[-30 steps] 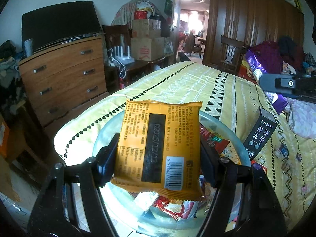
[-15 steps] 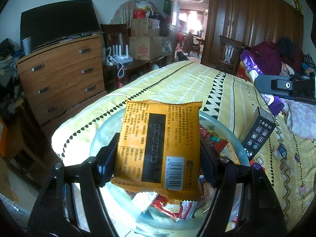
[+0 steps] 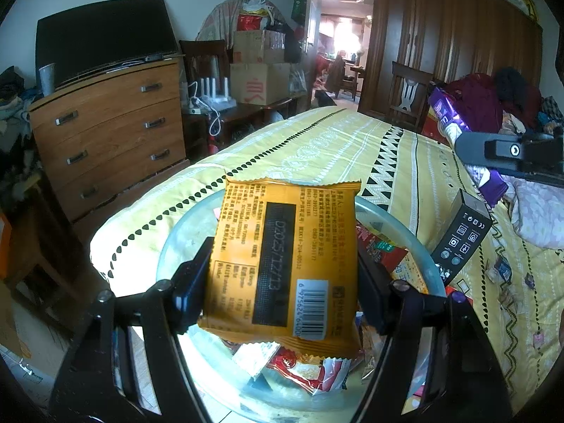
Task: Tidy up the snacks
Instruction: 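Hold both packets still above the clear bowl with both tools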
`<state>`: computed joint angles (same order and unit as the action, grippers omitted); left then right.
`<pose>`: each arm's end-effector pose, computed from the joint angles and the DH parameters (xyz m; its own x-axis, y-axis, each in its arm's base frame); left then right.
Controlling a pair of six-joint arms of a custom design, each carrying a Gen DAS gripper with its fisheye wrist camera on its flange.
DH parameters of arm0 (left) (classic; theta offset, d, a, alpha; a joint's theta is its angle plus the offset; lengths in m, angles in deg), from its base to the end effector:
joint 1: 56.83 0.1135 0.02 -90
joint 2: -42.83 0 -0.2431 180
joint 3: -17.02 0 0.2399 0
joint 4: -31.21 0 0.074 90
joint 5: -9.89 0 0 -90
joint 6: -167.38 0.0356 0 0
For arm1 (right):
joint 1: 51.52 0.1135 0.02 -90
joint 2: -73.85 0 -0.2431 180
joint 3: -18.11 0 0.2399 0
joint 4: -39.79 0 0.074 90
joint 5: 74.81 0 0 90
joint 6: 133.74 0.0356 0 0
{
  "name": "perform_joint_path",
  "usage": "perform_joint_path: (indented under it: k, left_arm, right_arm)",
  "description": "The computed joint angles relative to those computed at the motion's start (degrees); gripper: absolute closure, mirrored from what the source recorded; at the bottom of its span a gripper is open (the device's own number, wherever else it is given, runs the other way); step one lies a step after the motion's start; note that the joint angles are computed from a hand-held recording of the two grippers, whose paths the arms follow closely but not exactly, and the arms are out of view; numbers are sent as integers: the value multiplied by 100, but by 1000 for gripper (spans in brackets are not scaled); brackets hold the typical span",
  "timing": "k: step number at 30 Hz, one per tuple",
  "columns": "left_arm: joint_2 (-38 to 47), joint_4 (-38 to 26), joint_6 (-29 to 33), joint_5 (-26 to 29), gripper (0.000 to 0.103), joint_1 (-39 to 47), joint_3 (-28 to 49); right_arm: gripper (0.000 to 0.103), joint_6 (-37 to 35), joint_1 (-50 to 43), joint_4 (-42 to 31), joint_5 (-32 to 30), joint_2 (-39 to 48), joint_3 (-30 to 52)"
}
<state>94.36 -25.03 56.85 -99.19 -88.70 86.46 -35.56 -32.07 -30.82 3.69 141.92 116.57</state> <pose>0.1603 -0.0859 0.3108 -0.5919 -0.0223 -0.8057 0.0786 0.9933 -0.0852 0.2044 0.0797 0.3901 -0.6695 -0.0886 -0.7375 -0.3784 0.8950 0.2361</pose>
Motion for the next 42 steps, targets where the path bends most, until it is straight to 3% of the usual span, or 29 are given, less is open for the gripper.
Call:
perform_joint_path:
  k: [42]
  left_arm:
    - [27, 187, 93, 172, 31, -3, -68]
  right_arm:
    - [68, 70, -70, -186, -7, -103, 172]
